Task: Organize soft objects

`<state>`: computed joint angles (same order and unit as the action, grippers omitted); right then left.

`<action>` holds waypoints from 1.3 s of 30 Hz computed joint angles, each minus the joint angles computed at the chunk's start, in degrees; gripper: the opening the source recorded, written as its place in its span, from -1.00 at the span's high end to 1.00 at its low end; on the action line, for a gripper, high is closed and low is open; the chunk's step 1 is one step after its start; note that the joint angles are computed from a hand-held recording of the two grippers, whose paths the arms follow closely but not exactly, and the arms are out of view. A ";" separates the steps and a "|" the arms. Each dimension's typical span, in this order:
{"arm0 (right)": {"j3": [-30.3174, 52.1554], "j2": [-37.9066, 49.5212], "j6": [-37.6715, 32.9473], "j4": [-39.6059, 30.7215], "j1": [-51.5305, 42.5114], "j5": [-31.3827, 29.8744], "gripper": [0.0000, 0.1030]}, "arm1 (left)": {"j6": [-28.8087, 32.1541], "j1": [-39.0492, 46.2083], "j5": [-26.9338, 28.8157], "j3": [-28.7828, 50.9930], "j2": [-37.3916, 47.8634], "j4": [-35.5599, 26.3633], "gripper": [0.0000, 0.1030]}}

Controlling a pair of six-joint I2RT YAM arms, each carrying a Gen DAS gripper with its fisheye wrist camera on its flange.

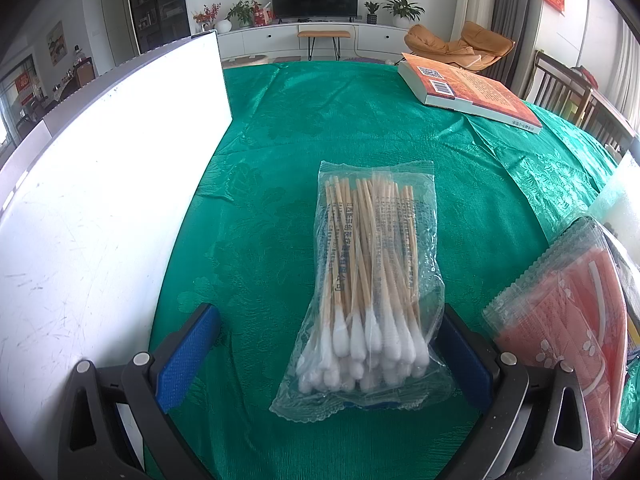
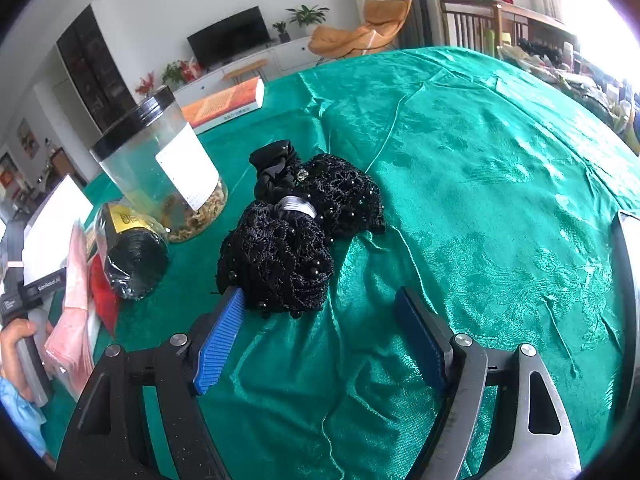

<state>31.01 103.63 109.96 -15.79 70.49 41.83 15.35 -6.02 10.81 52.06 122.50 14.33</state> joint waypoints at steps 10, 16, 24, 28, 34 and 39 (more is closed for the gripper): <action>-0.39 -0.32 -0.24 0.31 -0.08 0.00 -0.58 | -0.01 -0.01 0.00 0.02 0.02 0.00 -1.00; -0.42 -0.37 -0.16 0.25 0.00 0.00 -0.59 | -0.01 -0.01 0.00 0.00 0.02 0.03 -1.00; -0.42 -0.42 0.03 0.14 0.11 0.02 -0.60 | 0.00 0.01 0.02 -0.01 0.10 0.14 -1.00; -0.39 -0.46 0.14 0.01 0.16 0.03 -0.61 | 0.04 0.06 0.06 -0.04 0.15 0.21 -1.00; -0.38 -0.52 0.23 -0.11 0.21 0.04 -0.61 | 0.04 0.07 0.07 -0.02 0.31 0.38 -1.00; -0.40 -0.63 0.34 -0.22 0.29 0.06 -0.61 | 0.06 0.10 0.08 -0.03 0.39 0.45 -1.00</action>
